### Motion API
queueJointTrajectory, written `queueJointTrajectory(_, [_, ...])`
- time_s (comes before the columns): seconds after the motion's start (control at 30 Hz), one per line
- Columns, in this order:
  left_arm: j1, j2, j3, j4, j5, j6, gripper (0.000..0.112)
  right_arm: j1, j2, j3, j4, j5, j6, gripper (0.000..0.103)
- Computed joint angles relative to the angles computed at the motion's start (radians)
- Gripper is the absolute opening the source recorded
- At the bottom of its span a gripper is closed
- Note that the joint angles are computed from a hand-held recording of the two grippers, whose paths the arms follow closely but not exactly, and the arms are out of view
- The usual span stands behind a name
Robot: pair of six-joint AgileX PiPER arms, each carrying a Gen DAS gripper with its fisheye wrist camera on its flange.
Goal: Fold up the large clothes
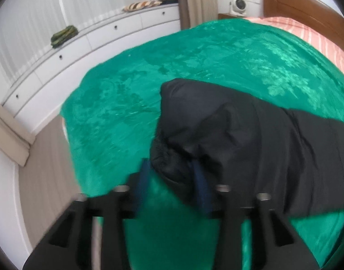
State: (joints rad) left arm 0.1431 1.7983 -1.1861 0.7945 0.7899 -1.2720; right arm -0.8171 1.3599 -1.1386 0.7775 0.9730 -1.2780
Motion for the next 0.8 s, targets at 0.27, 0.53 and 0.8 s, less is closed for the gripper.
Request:
queueJointTrajectory(0.27, [-0.265, -0.305, 0.222, 0.065, -0.031, -0.064, 0.087, 0.109, 0.157, -0.149, -0.09, 0.025, 0.151, 0.09])
queueJointTrajectory(0.53, [-0.484, -0.194, 0.047, -0.158, -0.222, 0.123, 0.094, 0.442, 0.289, -0.04, -0.38, -0.049, 0.339, 0.09])
queueJointTrajectory(0.8, [-0.637, 0.033, -0.155, -0.11, -0.254, 0.102, 0.098, 0.312, 0.1, -0.12, -0.327, 0.059, 0.227, 0.089])
